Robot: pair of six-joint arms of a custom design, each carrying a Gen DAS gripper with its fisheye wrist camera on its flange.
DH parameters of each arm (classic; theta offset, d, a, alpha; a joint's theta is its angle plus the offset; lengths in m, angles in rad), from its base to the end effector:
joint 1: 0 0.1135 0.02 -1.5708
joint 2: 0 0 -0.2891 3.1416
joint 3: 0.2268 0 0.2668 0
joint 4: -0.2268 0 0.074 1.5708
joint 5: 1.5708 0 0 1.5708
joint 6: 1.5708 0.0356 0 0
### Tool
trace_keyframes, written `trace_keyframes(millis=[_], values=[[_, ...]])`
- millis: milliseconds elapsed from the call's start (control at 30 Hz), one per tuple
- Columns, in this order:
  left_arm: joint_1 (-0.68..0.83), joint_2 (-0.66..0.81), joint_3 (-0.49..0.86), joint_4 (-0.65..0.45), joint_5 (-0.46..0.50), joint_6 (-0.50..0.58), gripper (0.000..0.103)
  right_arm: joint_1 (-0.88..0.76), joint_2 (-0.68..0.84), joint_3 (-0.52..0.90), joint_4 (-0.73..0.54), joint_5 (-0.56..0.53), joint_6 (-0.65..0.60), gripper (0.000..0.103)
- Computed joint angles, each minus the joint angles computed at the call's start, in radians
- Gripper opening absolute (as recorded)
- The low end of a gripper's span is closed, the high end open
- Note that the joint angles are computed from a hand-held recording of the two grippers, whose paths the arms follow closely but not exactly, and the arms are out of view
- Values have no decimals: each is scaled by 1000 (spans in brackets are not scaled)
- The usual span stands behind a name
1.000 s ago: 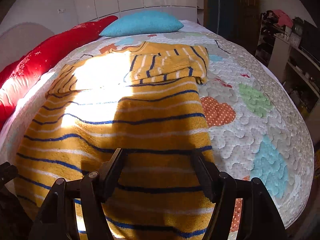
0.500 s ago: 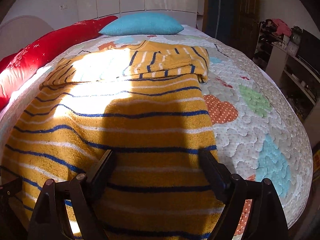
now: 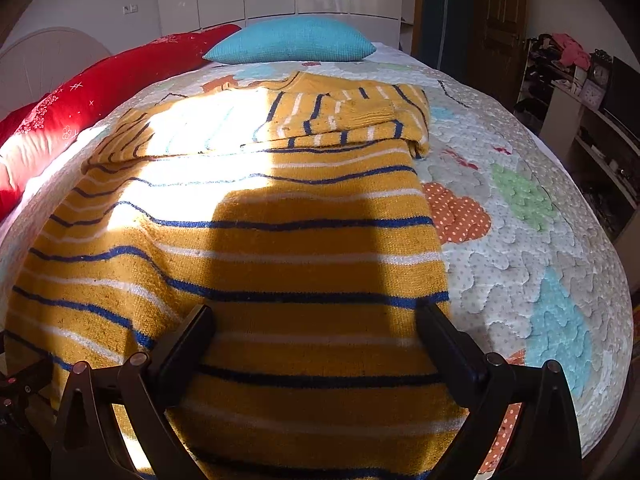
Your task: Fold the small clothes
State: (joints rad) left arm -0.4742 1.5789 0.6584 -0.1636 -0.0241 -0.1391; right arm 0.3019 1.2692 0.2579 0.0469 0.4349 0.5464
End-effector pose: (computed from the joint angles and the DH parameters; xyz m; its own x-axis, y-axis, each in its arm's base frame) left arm 0.2484 -0.1265 0.1351 -0.8407 0.2757 -0.4661 0.3331 0.9419 -0.0438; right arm 0.1797 0.0402 0.1137 -0.6913 0.2783 -0.6668 0.3732 0.9278 0.0003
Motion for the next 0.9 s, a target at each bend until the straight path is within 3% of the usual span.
trace_keyframes(millis=[400,900], values=[[-2,-10,-18,20,-4,-1,103,53,9,-20,32,66,31,102],[-10,-20,-27,25,-10,-17,103,105,-69,-33,-72,79,70,102]])
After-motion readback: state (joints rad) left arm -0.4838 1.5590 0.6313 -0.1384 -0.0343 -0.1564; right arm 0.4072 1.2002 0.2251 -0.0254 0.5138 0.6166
